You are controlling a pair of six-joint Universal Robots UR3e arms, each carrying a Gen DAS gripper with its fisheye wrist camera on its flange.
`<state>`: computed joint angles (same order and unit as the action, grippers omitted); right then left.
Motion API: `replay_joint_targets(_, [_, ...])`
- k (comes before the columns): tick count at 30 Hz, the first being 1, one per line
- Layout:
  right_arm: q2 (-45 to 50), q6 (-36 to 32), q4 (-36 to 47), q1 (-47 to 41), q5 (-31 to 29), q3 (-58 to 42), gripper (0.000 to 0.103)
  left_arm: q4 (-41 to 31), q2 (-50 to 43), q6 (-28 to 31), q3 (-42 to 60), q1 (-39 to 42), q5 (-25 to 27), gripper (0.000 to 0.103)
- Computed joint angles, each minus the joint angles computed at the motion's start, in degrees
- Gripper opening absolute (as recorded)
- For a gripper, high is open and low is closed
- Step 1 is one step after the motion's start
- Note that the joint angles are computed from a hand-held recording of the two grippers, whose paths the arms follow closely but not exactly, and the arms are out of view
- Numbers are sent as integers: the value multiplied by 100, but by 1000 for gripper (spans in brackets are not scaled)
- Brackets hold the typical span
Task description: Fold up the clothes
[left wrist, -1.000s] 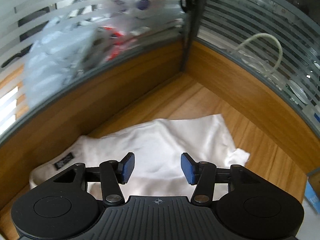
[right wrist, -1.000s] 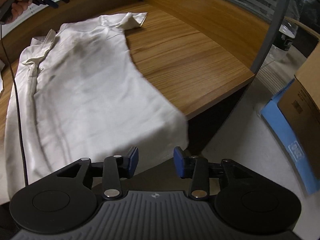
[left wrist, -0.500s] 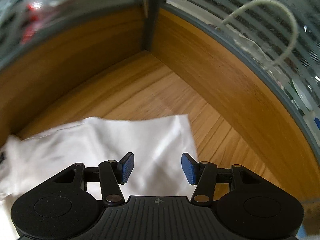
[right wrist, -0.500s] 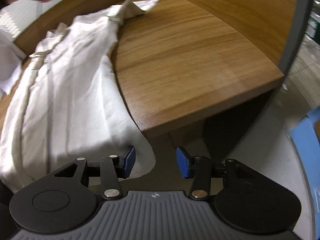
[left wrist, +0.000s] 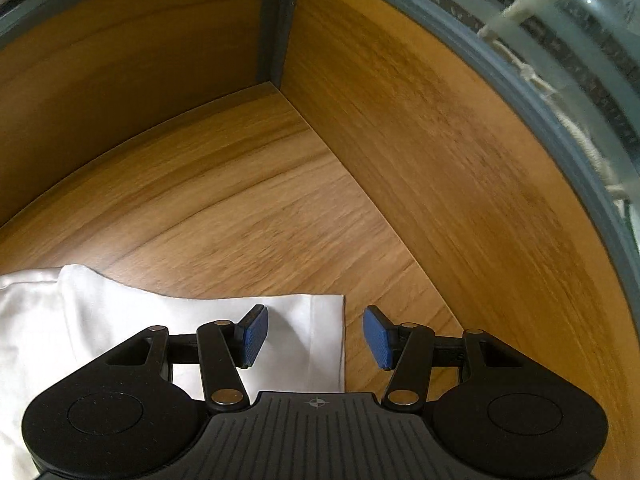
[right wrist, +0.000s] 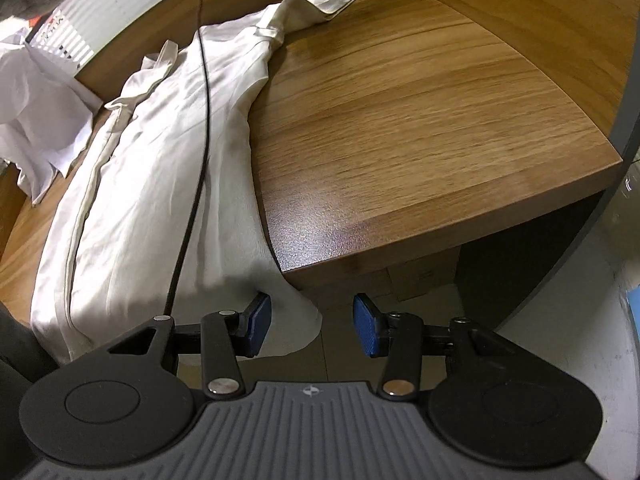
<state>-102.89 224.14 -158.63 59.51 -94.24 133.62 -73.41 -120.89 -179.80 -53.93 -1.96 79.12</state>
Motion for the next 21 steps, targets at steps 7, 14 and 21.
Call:
replay_joint_targets(7, [39, -92, -4, -53, 82, 31, 51, 574, 88, 83, -336, -515, 1066, 48])
replay_joint_targets(14, [12, -246, 69, -213, 352, 16, 33, 408, 383, -93, -554, -149, 752, 5])
replay_joint_targets(21, [99, 34, 334, 35, 190, -346, 1, 126, 1258, 321, -1052, 686, 77, 4])
